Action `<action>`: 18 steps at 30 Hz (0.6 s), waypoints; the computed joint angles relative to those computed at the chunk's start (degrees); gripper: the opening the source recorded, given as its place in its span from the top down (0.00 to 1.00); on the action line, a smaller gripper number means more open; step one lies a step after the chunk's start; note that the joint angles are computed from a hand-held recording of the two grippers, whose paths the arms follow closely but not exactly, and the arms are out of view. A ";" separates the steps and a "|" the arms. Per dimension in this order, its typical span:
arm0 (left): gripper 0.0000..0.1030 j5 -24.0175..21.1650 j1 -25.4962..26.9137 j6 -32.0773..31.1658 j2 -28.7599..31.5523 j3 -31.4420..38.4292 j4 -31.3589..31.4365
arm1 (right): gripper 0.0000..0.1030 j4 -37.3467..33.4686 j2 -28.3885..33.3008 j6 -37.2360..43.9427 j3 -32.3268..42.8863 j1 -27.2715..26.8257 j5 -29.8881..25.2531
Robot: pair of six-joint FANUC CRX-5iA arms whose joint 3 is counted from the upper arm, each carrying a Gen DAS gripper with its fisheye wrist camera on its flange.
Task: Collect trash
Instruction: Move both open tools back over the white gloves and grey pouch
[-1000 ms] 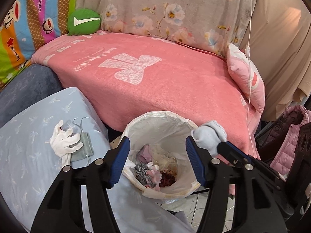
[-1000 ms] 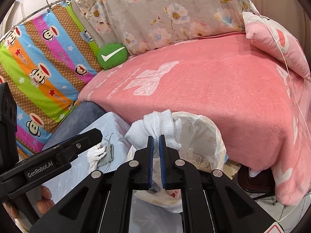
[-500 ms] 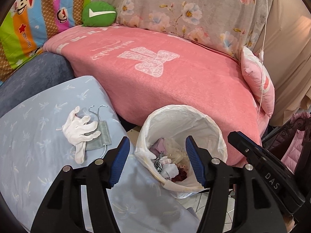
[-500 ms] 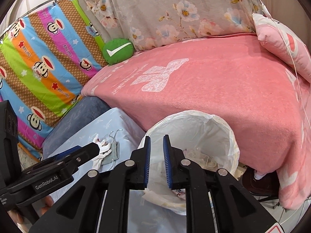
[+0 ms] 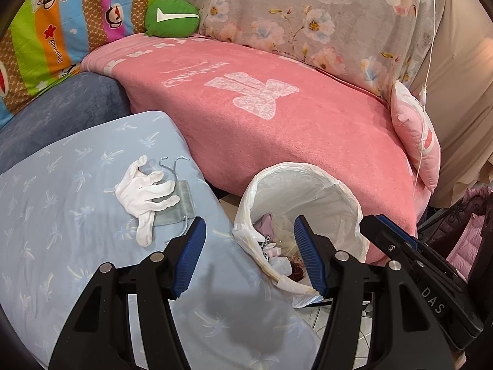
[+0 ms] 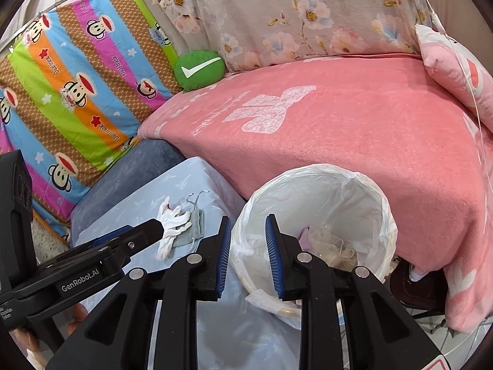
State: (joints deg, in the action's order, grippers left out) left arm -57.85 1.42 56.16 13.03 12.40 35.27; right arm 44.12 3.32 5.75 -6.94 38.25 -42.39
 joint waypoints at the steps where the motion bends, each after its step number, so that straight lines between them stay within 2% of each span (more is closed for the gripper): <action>1: 0.45 0.01 0.19 0.04 -0.07 -0.16 -0.02 | 0.77 -0.24 0.18 0.33 0.29 0.14 -0.12; 7: 0.44 -0.03 1.48 0.54 -0.32 -1.14 -0.15 | 0.76 -1.99 1.51 2.84 2.13 0.84 -0.40; 10: 0.38 0.28 2.35 1.65 -0.39 -1.59 -0.74 | 0.76 -2.91 2.43 4.02 3.20 1.31 -0.53; 15: 0.38 0.20 4.16 2.81 -0.26 -2.12 -1.77 | 0.76 -4.67 4.25 6.22 5.30 2.01 -0.70; 18: 0.38 -0.14 5.27 3.80 0.07 -2.02 -2.30 | 0.71 -5.77 5.51 7.57 6.71 2.40 -0.76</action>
State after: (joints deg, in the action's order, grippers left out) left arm -57.99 6.69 59.95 13.10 10.37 32.97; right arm 38.36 8.82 13.32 -0.22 40.65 -43.15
